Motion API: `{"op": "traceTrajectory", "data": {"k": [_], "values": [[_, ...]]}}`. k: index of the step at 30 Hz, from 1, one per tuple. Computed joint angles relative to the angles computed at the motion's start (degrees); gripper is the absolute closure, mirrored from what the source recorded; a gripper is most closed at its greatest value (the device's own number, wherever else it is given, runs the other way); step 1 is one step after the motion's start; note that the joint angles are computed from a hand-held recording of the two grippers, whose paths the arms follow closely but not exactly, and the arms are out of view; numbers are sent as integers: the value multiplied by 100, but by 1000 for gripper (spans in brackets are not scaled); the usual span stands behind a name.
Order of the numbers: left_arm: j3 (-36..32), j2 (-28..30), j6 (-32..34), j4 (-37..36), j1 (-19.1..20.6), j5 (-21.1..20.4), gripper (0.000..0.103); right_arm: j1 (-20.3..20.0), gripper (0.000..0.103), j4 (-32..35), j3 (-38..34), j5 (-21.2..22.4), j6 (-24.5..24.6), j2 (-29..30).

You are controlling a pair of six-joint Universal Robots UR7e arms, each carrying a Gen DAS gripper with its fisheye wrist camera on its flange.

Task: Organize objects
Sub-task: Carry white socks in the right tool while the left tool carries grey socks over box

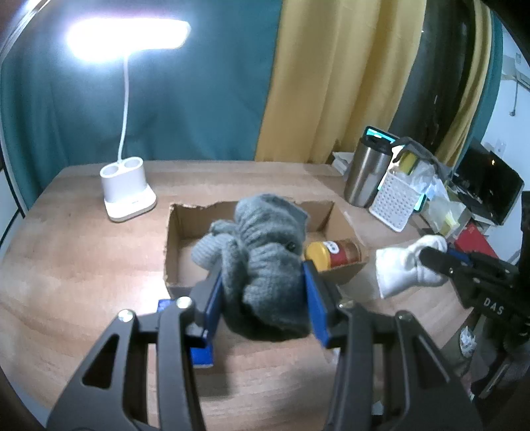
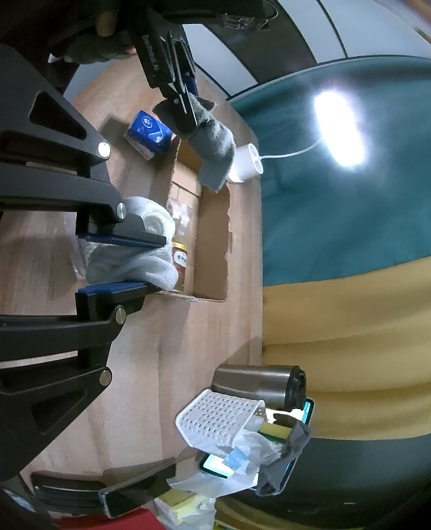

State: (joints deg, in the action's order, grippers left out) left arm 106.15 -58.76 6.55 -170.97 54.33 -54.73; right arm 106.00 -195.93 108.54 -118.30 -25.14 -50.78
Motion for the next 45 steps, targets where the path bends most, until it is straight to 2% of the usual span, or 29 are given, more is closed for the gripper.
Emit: {"op": "traceTrajectory", "data": {"k": [18, 33, 40, 45], "values": [[-592, 386, -53, 185, 127, 226, 57, -192, 83, 416, -539, 410, -162, 158], [-1089, 739, -108, 478, 268, 206, 57, -307, 83, 660, -961, 474, -184, 318], [-1226, 935, 53, 363, 297, 331, 57, -340, 83, 880, -1205, 460, -182, 442], [-1455, 1084, -43, 589, 409, 306, 57, -367, 83, 1056, -1422, 455, -189, 558]]}}
